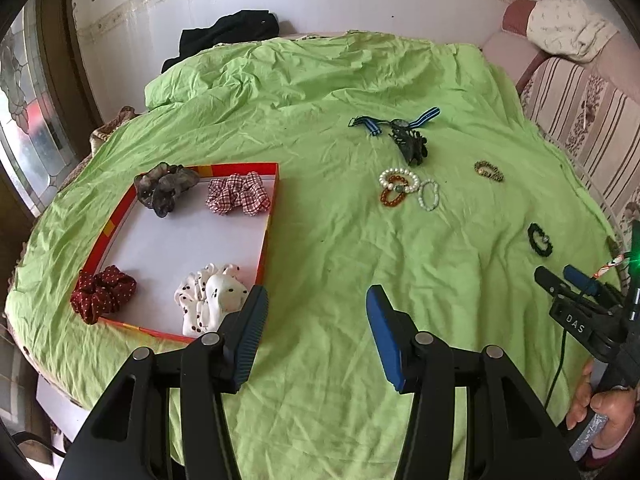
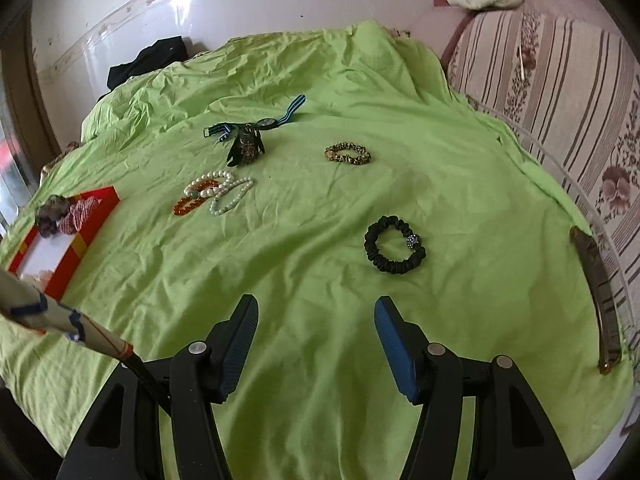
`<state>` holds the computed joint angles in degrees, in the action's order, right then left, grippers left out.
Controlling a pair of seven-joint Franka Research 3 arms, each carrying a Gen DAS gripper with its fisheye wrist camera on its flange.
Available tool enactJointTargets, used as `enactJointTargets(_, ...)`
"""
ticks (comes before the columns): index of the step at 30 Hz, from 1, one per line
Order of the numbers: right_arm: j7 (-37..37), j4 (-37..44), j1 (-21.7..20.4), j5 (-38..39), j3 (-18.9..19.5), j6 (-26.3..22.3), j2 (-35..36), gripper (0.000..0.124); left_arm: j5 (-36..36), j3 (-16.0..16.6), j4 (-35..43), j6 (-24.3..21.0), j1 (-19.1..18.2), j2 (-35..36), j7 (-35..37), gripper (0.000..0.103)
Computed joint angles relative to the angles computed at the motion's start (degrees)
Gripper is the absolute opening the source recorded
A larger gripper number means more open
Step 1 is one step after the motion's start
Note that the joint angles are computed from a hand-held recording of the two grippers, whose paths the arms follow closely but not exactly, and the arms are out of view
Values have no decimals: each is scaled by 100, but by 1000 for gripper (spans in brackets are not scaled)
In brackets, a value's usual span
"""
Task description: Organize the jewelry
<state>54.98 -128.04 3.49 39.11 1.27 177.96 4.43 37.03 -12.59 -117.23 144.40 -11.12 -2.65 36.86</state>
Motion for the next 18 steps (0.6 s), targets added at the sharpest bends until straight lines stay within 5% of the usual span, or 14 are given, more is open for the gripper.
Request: enactJointTargets(18,4,120,-72,191,31,-98,175,66,408,8,123,-258,-74,200,-338,50)
